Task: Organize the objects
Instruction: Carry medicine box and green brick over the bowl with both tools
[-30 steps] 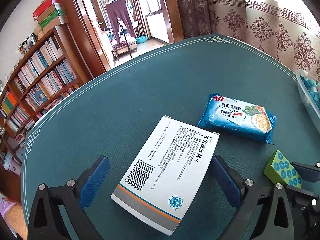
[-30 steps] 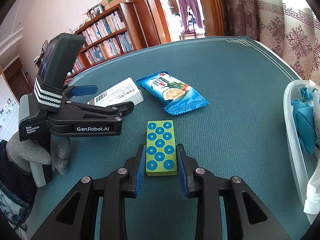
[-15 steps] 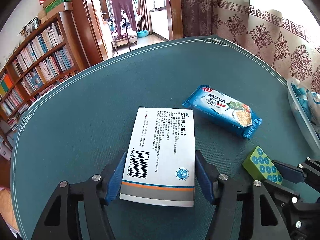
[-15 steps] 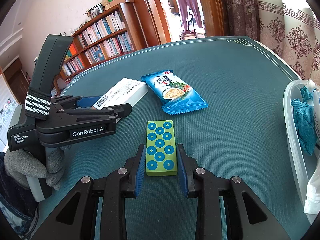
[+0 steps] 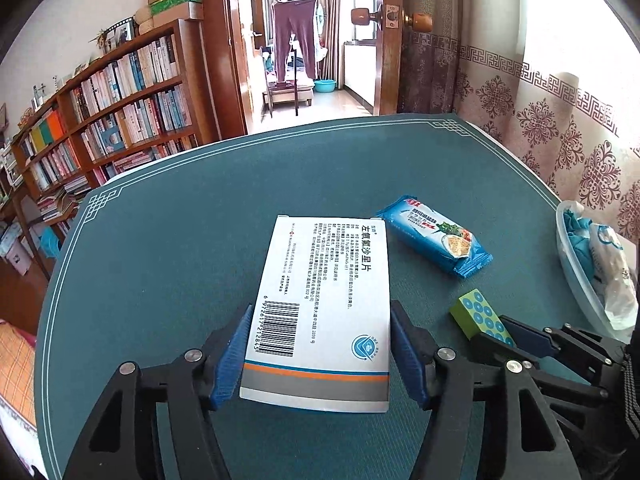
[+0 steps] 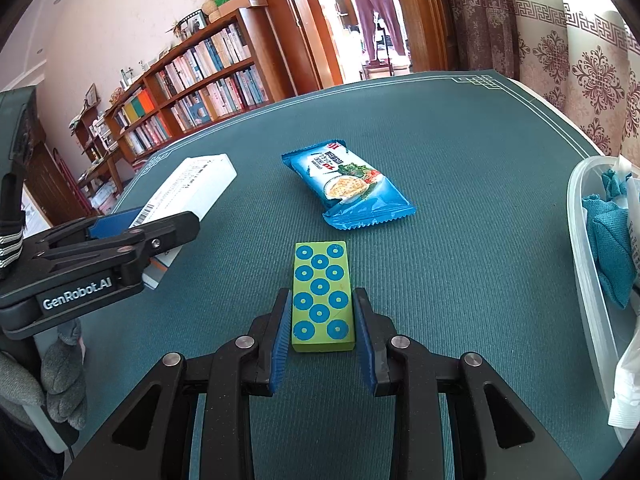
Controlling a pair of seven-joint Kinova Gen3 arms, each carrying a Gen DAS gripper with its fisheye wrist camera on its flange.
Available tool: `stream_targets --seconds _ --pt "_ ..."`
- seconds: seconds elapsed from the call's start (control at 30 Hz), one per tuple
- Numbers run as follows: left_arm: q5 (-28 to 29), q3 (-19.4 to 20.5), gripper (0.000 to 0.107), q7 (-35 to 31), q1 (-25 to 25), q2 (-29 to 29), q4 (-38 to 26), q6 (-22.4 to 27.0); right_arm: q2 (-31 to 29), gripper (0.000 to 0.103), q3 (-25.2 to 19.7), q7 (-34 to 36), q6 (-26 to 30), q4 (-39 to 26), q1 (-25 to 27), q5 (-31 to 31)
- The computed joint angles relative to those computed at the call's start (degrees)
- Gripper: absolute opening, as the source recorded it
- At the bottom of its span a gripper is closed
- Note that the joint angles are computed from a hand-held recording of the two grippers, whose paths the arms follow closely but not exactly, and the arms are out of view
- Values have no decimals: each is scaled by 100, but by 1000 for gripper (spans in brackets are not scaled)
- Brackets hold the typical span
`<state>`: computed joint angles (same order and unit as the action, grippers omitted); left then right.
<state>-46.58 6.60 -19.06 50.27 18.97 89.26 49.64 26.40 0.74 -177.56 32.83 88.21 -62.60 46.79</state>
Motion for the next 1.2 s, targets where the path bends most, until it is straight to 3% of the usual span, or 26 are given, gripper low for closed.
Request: stream_targets --seconds 0.33,0.47,0.9,1.2 --pt "-502 153 68 1010 361 -248 408 -24 -340 30 -141 -146 -277 393 85 -249" --pt "-748 272 68 1263 451 -345 471 -31 -572 30 -111 -426 -148 523 -73 24" --pt "-1001 472 68 1187 733 -215 168 -59 -1708 30 -811 -1289 752 1251 167 889" --pt "-911 370 68 965 995 4 -193 -212 -2507 30 -1387 -1488 1635 1915 716 911"
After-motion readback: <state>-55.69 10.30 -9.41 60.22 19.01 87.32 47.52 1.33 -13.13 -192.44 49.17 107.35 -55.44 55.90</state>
